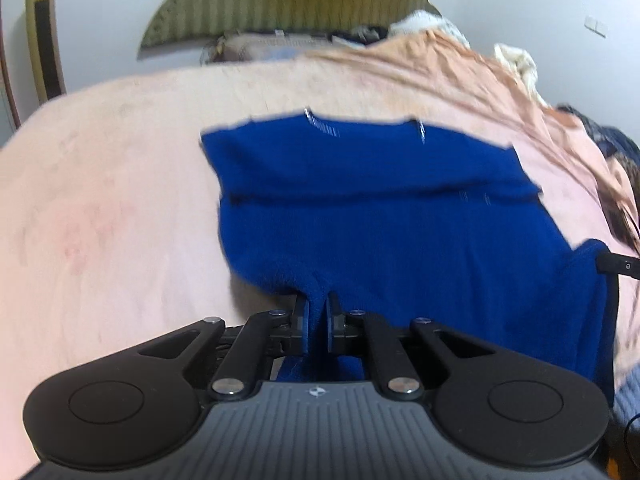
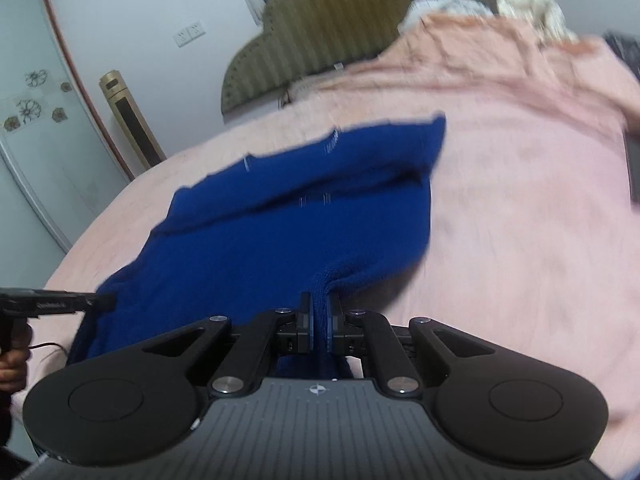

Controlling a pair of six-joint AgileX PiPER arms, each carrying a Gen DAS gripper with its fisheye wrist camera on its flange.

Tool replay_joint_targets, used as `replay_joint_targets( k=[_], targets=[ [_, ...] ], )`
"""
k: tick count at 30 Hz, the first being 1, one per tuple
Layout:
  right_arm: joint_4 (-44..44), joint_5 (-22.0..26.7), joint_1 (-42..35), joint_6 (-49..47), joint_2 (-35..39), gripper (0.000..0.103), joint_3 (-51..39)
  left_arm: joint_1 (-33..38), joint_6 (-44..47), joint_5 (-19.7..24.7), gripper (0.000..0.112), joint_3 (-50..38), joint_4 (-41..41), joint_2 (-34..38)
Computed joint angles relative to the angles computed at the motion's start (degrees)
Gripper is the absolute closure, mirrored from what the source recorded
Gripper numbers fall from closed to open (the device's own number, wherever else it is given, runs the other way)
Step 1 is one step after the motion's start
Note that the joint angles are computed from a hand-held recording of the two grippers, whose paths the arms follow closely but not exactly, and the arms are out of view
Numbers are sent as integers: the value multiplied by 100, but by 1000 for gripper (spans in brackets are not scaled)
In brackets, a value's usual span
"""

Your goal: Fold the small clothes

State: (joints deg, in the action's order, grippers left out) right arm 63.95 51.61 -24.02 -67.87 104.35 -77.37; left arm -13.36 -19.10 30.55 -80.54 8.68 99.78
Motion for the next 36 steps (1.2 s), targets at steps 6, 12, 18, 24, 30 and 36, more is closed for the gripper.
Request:
replay_joint_targets(
  k=[6, 12, 18, 24, 30, 36],
  targets=[
    [-652, -951, 628, 552, 718, 93, -1401, -26, -674, 374, 104, -1472, 784, 1096],
    [-1915, -1157, 1057, 1956, 1894, 93, -3049, -87, -808, 884, 101, -2636, 1149, 2034],
    [-2363, -1489, 1223, 2492, 2006, 75, -3015, -320, -1399, 1083, 75, -2471, 2048, 1978],
    [-1039, -2073, 980, 1311, 1018, 61, -1433, -686, -3202, 925, 30, -1273, 3845, 1249],
    [-7, -1480, 872, -12, 316, 52, -321, -1164, -3374, 1309, 30, -1215, 3820, 1320],
    [-1080, -1765, 1307, 559, 430, 50, -277, -1386, -3404, 1737, 30, -1503, 3739, 1716]
  ],
)
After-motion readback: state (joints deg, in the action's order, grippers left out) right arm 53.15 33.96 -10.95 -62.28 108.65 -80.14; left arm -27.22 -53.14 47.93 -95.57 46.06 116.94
